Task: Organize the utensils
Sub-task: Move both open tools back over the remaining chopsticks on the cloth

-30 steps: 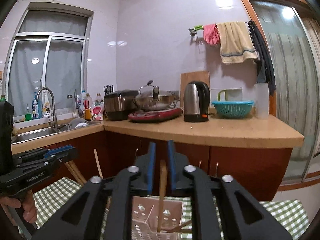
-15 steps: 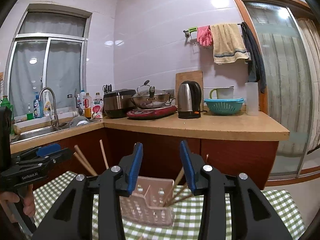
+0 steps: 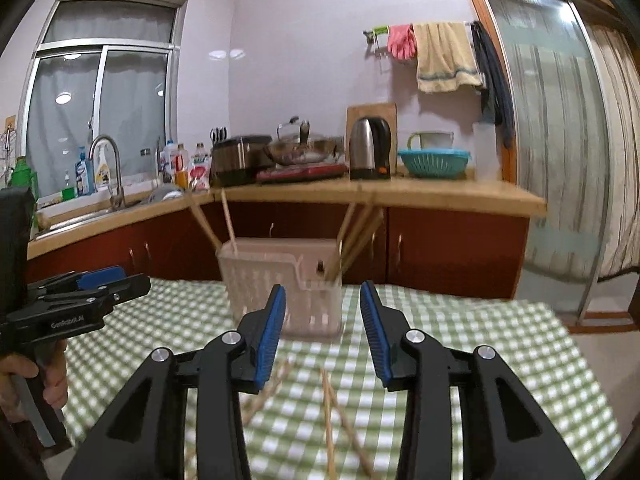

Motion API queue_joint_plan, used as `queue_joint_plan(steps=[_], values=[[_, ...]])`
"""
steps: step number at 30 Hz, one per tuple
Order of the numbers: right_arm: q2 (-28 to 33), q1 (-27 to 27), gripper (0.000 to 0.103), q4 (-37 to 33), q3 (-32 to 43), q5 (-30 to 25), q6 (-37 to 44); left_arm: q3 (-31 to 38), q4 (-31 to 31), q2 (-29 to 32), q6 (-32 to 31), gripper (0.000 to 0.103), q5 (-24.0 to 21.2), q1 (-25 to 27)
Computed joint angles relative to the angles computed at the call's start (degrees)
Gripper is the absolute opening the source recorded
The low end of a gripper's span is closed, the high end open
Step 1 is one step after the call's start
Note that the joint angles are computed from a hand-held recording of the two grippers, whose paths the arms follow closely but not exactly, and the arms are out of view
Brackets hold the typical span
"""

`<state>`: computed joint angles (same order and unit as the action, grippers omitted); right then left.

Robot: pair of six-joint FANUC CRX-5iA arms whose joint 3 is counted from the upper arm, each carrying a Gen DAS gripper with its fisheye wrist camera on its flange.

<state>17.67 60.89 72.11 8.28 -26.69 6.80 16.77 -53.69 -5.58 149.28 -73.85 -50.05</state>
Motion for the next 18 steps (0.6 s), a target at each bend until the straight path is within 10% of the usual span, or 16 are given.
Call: queue_joint_plan(steps=[18], values=[[-7.1, 4.1, 0.038, -7.3, -17.4, -2.2, -4.2, -8.0, 9.3, 1.8, 5.2, 0.05, -1.6, -3.7]])
